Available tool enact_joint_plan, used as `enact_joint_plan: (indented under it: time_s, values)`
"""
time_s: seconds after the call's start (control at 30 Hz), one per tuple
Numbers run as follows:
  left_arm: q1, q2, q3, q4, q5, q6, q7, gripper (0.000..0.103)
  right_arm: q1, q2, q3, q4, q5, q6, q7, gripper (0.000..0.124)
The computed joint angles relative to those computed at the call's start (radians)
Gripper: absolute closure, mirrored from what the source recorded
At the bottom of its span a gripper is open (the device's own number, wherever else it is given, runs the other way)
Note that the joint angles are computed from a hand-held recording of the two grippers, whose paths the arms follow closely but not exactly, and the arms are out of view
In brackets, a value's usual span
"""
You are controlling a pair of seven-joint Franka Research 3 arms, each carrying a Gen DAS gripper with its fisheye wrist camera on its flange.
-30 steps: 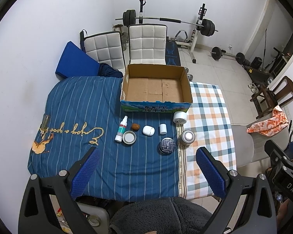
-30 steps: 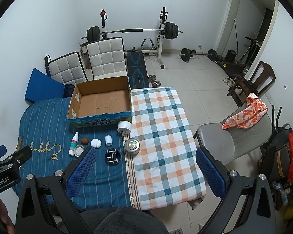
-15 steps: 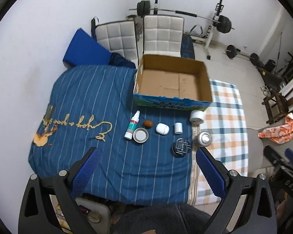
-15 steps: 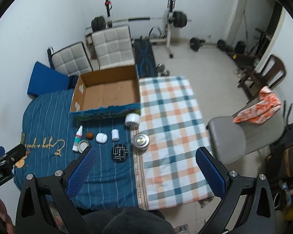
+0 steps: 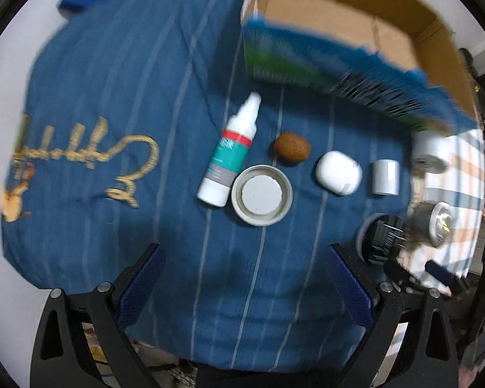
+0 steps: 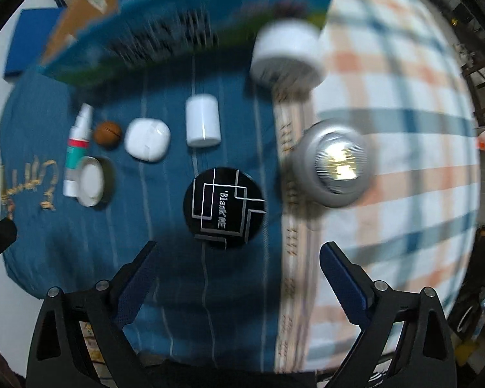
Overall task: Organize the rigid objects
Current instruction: 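Grasp the silver tin with the left tool while the right tool grasps the black Blank ME tin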
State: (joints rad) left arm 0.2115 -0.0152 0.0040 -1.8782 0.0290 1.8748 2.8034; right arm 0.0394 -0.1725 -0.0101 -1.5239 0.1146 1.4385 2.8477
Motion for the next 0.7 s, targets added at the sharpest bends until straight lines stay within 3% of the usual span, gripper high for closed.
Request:
enact_joint_plan:
  time_s: [0.27,0.37,0.4,0.47,0.57,0.7]
  values:
    - [-0.046,0.103,-0.042,-0.071,0.164,0.082,-0.21,0.003,-0.003,-0.02,-0.008,-0.191,0.107,0.175,0.016,0.025]
    - [-0.05,0.11,-0.047,-0.093,0.176,0.117,-0.237,0.016,-0.001,-0.021,-0.006,-0.234,0.129,0.225,0.033,0.025]
    - [-0.05,0.118,-0.048,-0.087,0.169,0.11,-0.237,0.027,0.001,-0.015,-0.005,-0.24,0.13,0.234,0.035,0.025]
    - [-0.052,0.118,-0.052,-0.101,0.168,0.115,-0.237,0.041,0.005,0.008,-0.001,-0.224,0.123,0.22,0.043,0.025]
    - [-0.046,0.076,-0.049,-0.171,0.165,0.2,-0.195,0.041,0.018,0.056,0.002,-0.174,0.118,0.168,0.042,0.03]
    - [-0.023,-0.006,-0.019,-0.286,0.173,0.269,-0.07,0.041,0.045,0.128,0.009,-0.069,0.091,0.074,0.017,0.057]
